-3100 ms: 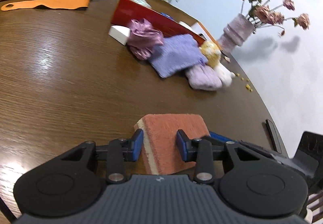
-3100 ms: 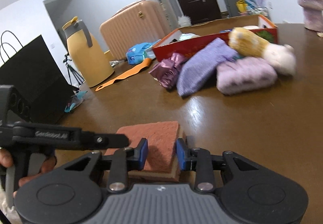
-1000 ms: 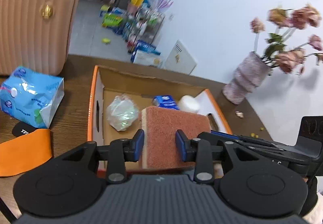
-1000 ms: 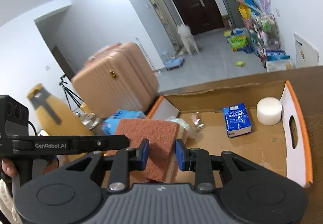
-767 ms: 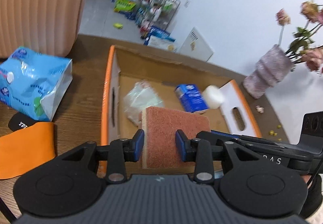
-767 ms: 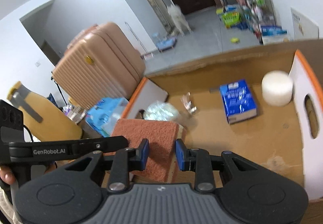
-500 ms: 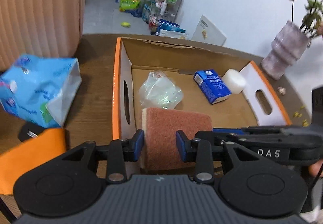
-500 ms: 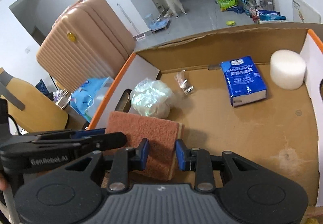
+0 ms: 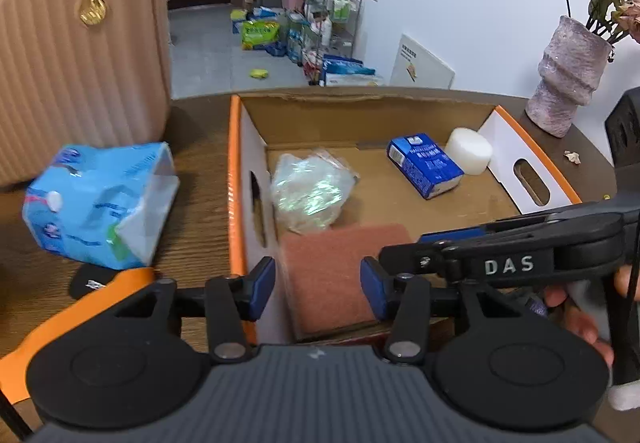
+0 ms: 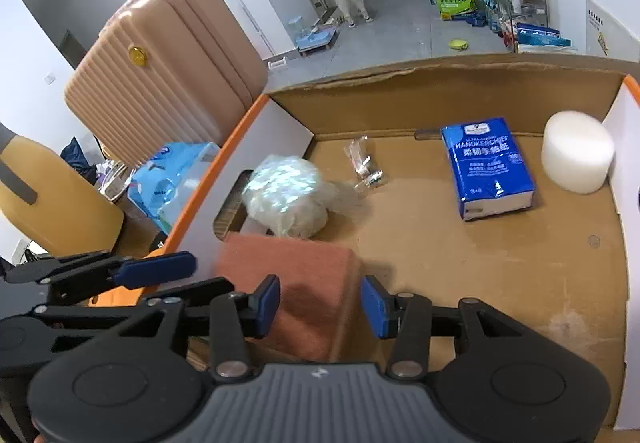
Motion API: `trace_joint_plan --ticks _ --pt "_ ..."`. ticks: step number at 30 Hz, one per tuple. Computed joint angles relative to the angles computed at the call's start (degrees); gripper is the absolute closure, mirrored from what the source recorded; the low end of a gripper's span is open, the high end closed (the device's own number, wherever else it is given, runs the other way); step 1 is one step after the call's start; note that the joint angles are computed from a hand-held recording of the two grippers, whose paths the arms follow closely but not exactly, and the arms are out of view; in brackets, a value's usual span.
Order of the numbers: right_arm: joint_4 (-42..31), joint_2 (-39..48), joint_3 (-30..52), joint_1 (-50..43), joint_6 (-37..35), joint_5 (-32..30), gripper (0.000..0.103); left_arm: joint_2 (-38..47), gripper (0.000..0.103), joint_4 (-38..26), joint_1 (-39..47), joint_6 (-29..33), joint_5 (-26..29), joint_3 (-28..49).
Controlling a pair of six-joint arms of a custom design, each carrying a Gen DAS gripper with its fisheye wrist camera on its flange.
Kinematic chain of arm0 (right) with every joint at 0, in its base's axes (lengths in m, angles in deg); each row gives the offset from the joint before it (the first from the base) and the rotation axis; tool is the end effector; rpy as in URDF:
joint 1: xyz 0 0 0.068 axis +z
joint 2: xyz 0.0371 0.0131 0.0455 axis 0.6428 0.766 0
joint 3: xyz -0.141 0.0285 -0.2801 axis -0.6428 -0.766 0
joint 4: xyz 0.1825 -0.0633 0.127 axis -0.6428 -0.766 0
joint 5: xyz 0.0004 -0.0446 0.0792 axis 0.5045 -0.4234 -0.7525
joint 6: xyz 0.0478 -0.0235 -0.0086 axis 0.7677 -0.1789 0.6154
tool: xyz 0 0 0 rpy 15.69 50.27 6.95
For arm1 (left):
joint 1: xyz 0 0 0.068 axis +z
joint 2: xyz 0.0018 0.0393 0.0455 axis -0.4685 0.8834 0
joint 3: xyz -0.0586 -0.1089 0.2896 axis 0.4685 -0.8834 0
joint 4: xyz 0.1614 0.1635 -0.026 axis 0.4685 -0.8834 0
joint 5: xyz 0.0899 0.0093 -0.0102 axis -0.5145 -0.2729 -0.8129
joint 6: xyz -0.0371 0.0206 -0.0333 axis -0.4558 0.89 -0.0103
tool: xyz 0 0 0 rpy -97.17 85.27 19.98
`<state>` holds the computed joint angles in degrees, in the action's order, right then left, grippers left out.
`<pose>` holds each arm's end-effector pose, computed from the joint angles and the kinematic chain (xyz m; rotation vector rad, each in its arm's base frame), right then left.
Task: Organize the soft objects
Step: 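Lower the sponge block into the box and open the left gripper, then withdraw both tools from the box back over the table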
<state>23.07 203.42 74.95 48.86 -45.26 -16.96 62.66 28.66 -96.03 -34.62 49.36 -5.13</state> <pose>0.2721 0.0645 0.0081 -0.7254 2.4412 0.8365 0.1388 -0.2842 0.0272 -0.2594 2.3947 -0.0304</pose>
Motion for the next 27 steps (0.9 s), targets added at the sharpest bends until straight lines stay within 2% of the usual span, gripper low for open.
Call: trace_joint_plan --ticks 3,8,11,15,19,23,27 --pt "1.1 -3.2 -3.5 -1.7 -1.8 -0.9 0.058 -2.7 0.054 -4.6 -1.9 -2.7 -1.8 0.1" --pt "-1.1 -14.0 -11.6 -7.6 -9.9 -2.9 0.058 -6.8 0.054 -16.7 -7.4 -9.8 -5.9 2.5" --pt "-9.0 -23.1 -14.2 -14.3 -16.7 -5.3 0.058 -8.6 0.054 -25.2 -11.0 -15.2 -7.3 5.3" --pt "-26.1 -33.8 -14.1 -27.1 -29.6 -10.1 0.058 -9.7 0.051 -40.0 -17.1 -24.2 -9.7 11.3" --pt "-49.7 -39.6 -9.4 -42.8 -49.9 -14.3 0.058 -8.8 0.049 -56.0 -23.3 -34.8 -11.0 19.1" --pt "-72.0 -40.0 -3.4 -57.5 -72.1 -16.0 0.058 -6.9 0.045 -69.6 -28.4 -44.4 -10.9 26.5" --pt "-86.7 -37.3 1.1 -67.5 -88.0 -14.8 0.058 -4.0 0.042 -78.8 -32.0 -50.6 -10.2 33.5"
